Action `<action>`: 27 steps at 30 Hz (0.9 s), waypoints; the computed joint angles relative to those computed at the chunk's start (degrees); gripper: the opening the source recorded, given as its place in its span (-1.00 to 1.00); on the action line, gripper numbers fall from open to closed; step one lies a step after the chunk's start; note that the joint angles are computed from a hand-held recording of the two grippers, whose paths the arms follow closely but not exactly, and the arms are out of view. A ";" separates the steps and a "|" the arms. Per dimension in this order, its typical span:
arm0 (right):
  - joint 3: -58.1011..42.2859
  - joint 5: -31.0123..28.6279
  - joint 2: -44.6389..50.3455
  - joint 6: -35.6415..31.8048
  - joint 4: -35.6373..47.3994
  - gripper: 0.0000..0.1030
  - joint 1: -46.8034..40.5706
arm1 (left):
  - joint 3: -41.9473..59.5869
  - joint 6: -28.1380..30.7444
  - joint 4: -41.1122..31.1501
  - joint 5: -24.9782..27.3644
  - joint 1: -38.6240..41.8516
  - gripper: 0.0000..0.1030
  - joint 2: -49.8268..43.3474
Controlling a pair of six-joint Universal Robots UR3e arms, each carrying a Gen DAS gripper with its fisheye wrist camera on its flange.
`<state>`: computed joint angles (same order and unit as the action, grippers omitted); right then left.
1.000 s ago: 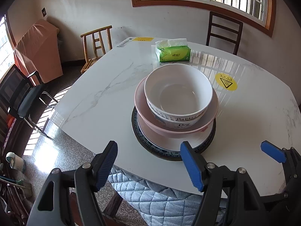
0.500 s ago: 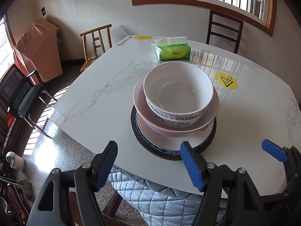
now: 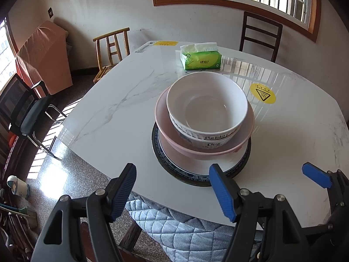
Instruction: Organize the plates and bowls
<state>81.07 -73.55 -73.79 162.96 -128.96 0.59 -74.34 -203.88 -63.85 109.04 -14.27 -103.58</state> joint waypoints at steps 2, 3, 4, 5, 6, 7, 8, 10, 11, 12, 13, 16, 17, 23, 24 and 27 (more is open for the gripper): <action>-0.21 -0.42 0.21 0.04 -0.08 0.96 0.21 | 0.09 0.10 0.01 -0.05 0.01 0.38 -0.08; -0.46 -0.37 0.29 -0.03 0.14 0.96 0.21 | 0.22 0.09 -0.14 -0.02 0.00 0.38 -0.15; -0.58 -0.38 0.35 -0.05 0.16 0.96 0.25 | 0.30 0.15 -0.11 -0.14 0.03 0.38 -0.22; -0.67 -0.51 0.41 -0.08 0.16 0.96 0.31 | 0.31 0.23 -0.05 -0.20 0.06 0.38 -0.25; -0.81 -0.64 0.50 -0.16 0.22 0.96 0.41 | 0.43 0.18 -0.17 -0.09 0.06 0.38 -0.35; -0.93 -0.60 0.62 -0.23 0.27 0.96 0.43 | 0.51 0.15 -0.21 -0.10 0.06 0.38 -0.42; -1.06 -0.53 0.72 -0.29 0.35 0.96 0.43 | 0.49 0.19 -0.22 -0.21 0.09 0.38 -0.39; -1.33 -0.80 0.89 -0.39 0.48 0.96 0.65 | 0.37 0.11 -0.15 0.01 0.08 0.38 -0.35; -1.47 -0.82 0.99 -0.44 0.54 0.96 0.69 | 0.48 0.10 -0.28 0.13 0.04 0.38 -0.46; -1.62 -0.83 1.08 -0.44 0.71 0.96 0.76 | 0.54 0.15 -0.33 0.18 0.05 0.38 -0.53; -1.69 -0.93 1.14 -0.48 0.74 0.96 0.88 | 0.52 0.22 -0.29 0.17 0.06 0.38 -0.61; -2.01 -1.29 1.46 -0.56 0.69 0.96 1.15 | 0.69 0.28 -0.30 0.23 0.04 0.38 -0.82; -2.01 -1.29 1.44 -0.53 0.77 0.96 1.19 | 0.44 0.23 -0.18 0.16 0.07 0.38 -0.67; -1.82 -1.36 1.48 -0.51 0.67 0.96 1.43 | -0.08 0.46 0.37 0.09 0.25 0.38 -0.86; -1.87 -1.39 1.56 -0.52 0.69 0.96 1.50 | -0.17 0.52 0.51 0.05 0.31 0.38 -0.91; -2.23 -1.54 1.95 -0.45 0.77 0.96 1.64 | -0.60 0.79 1.04 -0.10 0.29 0.38 -0.83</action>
